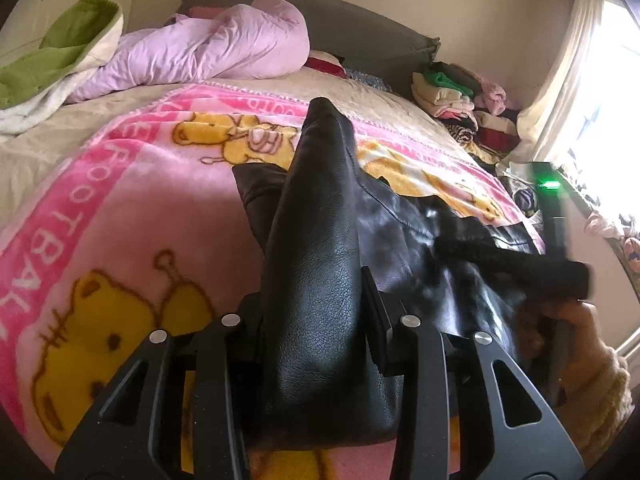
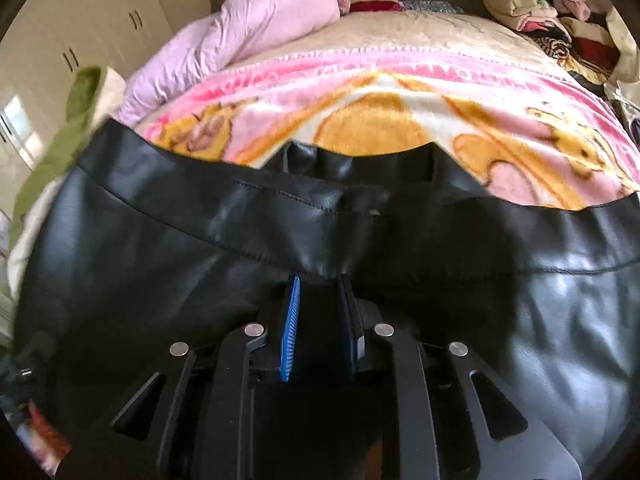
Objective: Fold large clothes
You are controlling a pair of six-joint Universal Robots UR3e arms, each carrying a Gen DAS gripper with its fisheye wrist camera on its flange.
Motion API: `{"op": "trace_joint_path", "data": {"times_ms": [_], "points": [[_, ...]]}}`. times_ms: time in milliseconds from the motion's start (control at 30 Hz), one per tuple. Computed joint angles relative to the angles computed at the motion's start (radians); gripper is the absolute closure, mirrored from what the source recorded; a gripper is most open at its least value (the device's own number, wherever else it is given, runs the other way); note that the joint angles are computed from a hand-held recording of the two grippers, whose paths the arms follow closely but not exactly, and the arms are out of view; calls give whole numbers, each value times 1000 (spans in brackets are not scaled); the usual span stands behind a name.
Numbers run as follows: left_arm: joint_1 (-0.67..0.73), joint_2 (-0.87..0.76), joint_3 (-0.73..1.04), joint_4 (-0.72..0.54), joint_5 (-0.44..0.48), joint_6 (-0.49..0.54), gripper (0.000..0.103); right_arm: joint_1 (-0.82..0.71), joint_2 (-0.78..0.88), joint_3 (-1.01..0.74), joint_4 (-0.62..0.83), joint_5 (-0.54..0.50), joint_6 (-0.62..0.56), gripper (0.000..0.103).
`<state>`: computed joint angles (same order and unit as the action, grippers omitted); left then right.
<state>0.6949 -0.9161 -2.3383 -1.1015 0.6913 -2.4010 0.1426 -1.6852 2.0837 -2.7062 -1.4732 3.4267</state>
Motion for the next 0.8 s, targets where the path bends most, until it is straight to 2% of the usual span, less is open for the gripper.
{"op": "trace_joint_path", "data": {"times_ms": [67,233,400,533,633,700,800], "points": [[10,8,2,-23,-10,16,74,17,-122,56,21,12,-10,84],[24,44,1,-65,-24,27,74,163,-352,149,135,-64,16,84],[41,70,3,-111,-31,44,74,277,-404,235,136,-113,100,84],[51,78,12,-153,-37,61,74,269,-384,327,87,-84,134,84],[39,99,0,-128,-27,45,74,271,-354,349,33,-89,144,84],[42,107,-5,-127,-34,48,74,258,-361,342,50,-76,136,84],[41,117,-9,-122,-29,28,74,163,-484,339,168,25,94,83]]}}
